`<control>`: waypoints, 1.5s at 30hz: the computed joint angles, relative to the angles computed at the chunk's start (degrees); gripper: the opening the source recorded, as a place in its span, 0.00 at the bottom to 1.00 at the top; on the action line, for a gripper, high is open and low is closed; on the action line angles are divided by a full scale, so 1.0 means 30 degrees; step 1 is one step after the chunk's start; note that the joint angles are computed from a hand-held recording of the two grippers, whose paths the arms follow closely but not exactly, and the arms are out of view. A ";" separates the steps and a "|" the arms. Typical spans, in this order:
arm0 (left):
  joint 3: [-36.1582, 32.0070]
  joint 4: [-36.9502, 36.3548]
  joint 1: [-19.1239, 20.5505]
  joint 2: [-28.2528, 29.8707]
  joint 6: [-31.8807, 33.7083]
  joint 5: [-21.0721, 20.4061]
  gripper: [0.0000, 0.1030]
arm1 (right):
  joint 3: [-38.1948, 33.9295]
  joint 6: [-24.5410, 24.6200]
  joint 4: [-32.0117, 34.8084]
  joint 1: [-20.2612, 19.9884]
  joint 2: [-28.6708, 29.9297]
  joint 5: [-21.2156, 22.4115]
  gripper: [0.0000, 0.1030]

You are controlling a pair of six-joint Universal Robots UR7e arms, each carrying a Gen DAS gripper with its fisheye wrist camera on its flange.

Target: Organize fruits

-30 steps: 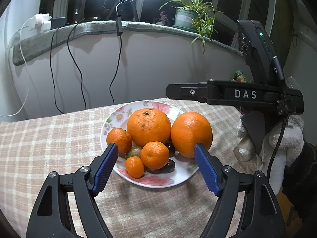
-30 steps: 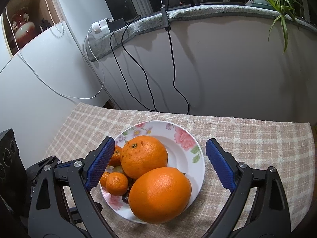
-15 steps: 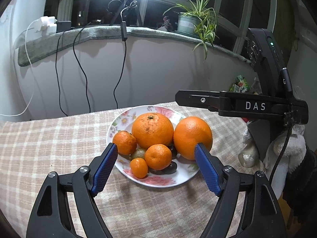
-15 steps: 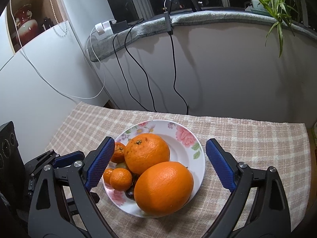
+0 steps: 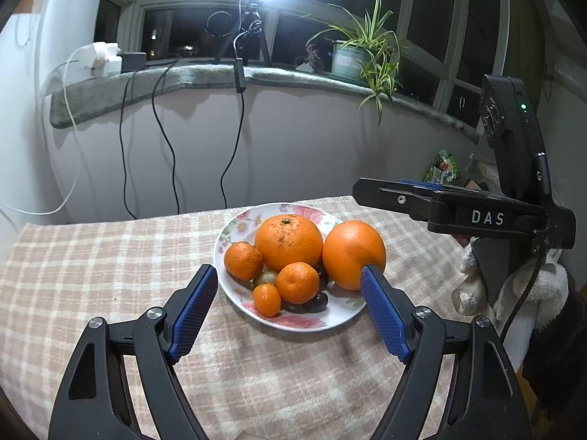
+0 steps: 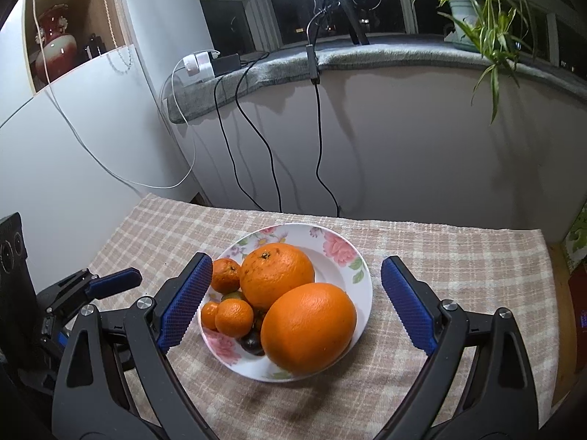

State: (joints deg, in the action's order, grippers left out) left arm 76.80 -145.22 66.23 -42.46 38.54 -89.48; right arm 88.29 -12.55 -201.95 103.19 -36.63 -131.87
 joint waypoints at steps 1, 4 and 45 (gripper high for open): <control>0.0152 -0.0125 0.0006 -0.0116 0.0026 0.0038 0.78 | 0.0036 -0.0036 -0.0170 0.0078 0.0039 -0.0105 0.92; 0.0535 -0.0418 0.0080 -0.0435 -0.0065 0.0040 0.78 | 0.0328 -0.0231 -0.0967 0.0277 0.0169 -0.0467 0.92; 0.2761 -0.2370 0.0252 -0.2158 -0.0410 0.0580 0.78 | 0.1625 -0.1020 -0.5786 0.1476 0.1496 -0.3814 1.00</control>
State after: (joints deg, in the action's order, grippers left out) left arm 85.09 -152.33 66.99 -48.93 37.31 -87.74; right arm 93.16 -15.61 -219.31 107.62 -32.15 -143.31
